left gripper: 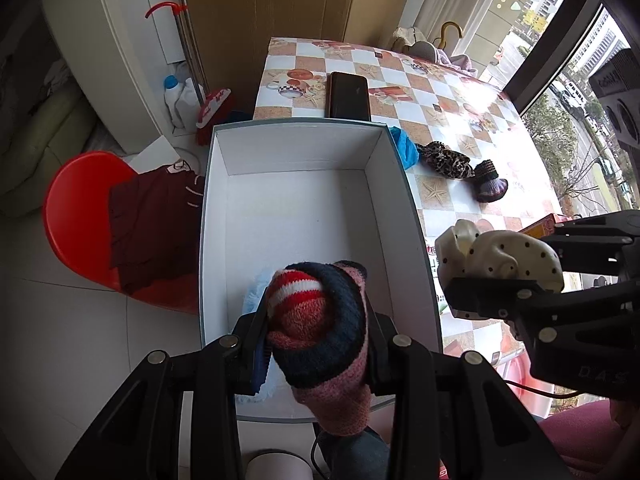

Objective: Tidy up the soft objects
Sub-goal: 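Carry the beanie with the left tool and scrunchie with the right tool over the white box, then lower the beanie and scrunchie into the box and open both tools, then move both tools back over the remaining items on the table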

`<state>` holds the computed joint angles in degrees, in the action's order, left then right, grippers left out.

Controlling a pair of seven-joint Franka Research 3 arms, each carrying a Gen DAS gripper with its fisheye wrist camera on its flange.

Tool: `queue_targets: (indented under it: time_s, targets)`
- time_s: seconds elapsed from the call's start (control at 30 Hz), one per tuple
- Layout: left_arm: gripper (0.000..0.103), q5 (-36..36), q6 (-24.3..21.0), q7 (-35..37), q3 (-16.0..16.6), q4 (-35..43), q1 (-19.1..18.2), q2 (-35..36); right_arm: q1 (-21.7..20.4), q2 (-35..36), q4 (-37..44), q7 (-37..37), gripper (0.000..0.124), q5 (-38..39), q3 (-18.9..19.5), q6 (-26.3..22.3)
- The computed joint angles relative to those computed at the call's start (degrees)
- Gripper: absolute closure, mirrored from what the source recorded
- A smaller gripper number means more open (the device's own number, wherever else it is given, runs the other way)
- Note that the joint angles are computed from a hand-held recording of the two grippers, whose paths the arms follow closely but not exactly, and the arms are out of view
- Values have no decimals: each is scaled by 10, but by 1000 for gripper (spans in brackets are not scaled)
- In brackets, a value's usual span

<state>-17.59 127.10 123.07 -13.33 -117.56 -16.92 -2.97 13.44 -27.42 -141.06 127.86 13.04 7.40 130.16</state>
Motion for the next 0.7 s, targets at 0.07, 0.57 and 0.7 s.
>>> queue_targets:
  time_s: [0.07,0.57,0.7]
  targets:
    - [63,-1,-1,-3,0,4,1,4,0,9,5,-5,101,6,-5,5]
    - [14,-37,10,-4,3,7,3,0,-17,27,30,9,22,3,-12,7]
    - [0,-36,13,-14,1,6,3,2,-22,11,17,27,22,13,-18,-11]
